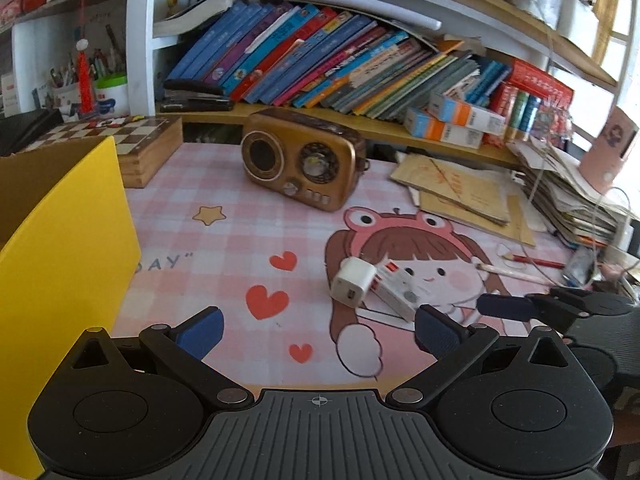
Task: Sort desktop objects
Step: 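Reach left tool toward the white charger plug while right tool reaches the small white box, then grasp the white charger plug with left tool while right tool grasps the small white box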
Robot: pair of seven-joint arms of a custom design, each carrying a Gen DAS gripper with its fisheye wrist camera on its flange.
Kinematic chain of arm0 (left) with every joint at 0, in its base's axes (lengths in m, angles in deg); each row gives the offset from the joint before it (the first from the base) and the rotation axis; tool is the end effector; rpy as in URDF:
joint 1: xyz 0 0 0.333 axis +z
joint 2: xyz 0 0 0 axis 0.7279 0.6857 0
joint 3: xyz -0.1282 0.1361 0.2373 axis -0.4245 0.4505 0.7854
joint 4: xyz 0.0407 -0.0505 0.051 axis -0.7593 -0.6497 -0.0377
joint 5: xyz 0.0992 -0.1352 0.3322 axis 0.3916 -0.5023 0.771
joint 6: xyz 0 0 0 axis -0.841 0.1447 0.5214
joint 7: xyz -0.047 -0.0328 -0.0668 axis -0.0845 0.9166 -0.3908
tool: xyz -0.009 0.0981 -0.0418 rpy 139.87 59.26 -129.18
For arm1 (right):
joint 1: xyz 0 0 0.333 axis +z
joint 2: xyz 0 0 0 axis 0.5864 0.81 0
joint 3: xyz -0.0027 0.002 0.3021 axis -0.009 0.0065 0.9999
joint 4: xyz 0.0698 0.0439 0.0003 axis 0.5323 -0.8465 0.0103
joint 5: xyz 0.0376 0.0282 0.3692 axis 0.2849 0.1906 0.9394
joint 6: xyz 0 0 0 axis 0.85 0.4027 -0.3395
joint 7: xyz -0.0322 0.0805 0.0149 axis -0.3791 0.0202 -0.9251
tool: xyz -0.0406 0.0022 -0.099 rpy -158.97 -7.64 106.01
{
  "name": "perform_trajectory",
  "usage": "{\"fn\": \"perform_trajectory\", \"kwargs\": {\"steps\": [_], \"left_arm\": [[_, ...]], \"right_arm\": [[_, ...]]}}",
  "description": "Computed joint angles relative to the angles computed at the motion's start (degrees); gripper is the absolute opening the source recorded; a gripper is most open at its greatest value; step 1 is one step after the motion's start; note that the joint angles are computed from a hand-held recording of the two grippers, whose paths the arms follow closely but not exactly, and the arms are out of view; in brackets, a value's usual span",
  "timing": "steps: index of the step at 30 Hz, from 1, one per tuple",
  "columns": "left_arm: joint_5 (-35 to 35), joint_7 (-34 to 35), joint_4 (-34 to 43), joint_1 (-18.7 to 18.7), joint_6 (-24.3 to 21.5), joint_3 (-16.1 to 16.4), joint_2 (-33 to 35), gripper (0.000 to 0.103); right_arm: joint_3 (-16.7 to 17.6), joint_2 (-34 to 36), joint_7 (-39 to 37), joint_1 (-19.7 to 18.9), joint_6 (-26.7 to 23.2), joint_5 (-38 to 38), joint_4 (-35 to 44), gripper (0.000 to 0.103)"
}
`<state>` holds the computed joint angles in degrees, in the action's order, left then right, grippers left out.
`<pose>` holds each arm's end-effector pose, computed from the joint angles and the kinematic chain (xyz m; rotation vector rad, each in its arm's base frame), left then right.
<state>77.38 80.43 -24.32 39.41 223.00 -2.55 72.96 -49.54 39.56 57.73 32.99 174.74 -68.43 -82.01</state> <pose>0.6608 -0.1770 0.3226 -1.6666 1.8971 -0.9863 0.6719 0.1207 0.2867 -1.9023 1.4185 -0.6001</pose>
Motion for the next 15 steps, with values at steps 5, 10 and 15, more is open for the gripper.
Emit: {"fn": "perform_trajectory", "kwargs": {"steps": [5, 10, 15], "left_arm": [[-0.4, -0.5, 2.5, -0.4, -1.6, 0.4, 1.5, 0.102], [-0.2, -0.6, 4.4, -0.6, -3.1, 0.5, 2.5, 0.102], [0.0, 0.7, 6.7, 0.6, -4.7, -1.3, 3.9, 0.102]], "right_arm": [[0.5, 4.2, -1.9, -0.1, -2.8, -1.0, 6.5, 0.064], [0.4, 7.1, -5.0, 0.4, -5.9, -0.2, 11.4, 0.059], [4.0, 9.1, -10.5, -2.3, -6.3, 1.3, 13.4, 0.036]]}}
